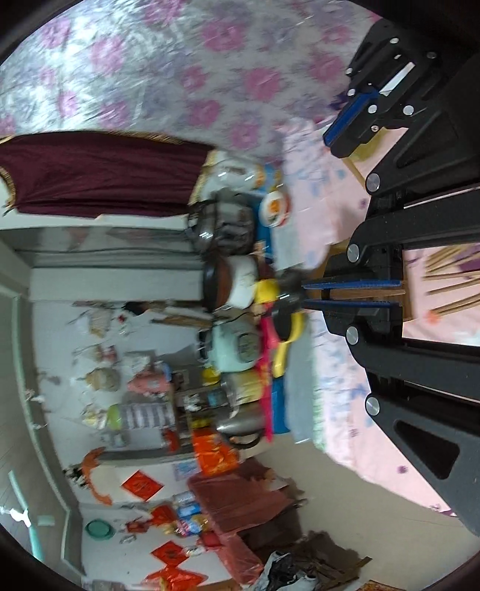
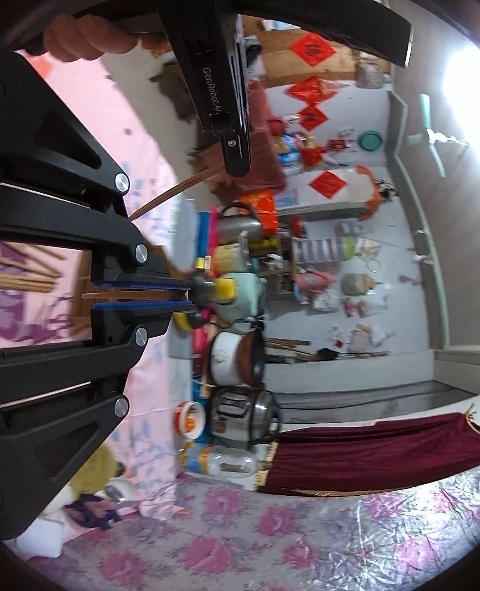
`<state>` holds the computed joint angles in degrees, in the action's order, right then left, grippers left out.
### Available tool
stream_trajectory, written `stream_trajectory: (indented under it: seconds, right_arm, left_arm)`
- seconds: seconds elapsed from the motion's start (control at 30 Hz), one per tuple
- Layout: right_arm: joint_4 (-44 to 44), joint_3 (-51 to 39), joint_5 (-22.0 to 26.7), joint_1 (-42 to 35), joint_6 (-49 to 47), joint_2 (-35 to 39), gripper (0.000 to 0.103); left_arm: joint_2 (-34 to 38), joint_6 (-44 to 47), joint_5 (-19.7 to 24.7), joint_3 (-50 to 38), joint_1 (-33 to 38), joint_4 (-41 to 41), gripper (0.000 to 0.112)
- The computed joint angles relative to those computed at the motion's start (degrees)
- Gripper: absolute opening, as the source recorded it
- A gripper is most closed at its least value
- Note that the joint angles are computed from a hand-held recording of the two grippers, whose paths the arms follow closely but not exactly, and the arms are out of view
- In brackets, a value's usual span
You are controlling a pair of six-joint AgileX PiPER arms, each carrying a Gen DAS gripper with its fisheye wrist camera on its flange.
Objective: Organize utensils
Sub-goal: 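Lift the left tool's chopstick over the wooden holder while the right tool carries its own, then open the left tool to drop its chopstick in the holder while the right tool releases its own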
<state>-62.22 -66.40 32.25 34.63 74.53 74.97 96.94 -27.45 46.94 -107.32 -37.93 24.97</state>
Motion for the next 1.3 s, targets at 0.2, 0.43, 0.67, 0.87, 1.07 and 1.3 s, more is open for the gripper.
stream_trajectory:
  seconds: [0.2,0.43,0.67,0.87,1.07,1.3]
  right_arm:
    - [-0.76,-9.54,-3.03,-4.78,-1.22,9.54,0.006]
    - [11.1,-11.33,-6.44,-9.3,-10.77,17.52,0.011]
    - [13.29,-4.26,-8.26,-10.26,-9.17,9.74,0.027]
    - [0.25,8.68,-1.32,-2.18,6.53,-2.95,0.061]
    - [-7.74,23.46,13.67,16.64,19.55,-14.2,0.085]
    - [-8.21,32.67,8.75,14.95,24.99,-10.43,0.087]
  left_arm:
    - [8.63,1.46,-1.28,-9.99,4.17,-2.88,0.006]
    - [12.96,5.87,-4.02,-4.72,8.47,-11.54,0.026]
    - [2.43,-0.57,-10.75,11.01,9.82,-7.75,0.074]
    - [-11.58,-15.46,-14.74,29.7,7.34,3.48,0.097]
    - [-23.06,-28.4,-14.61,48.81,1.4,14.36,0.097]
    - [-18.11,-31.75,-21.62,60.75,1.04,17.76,0.097]
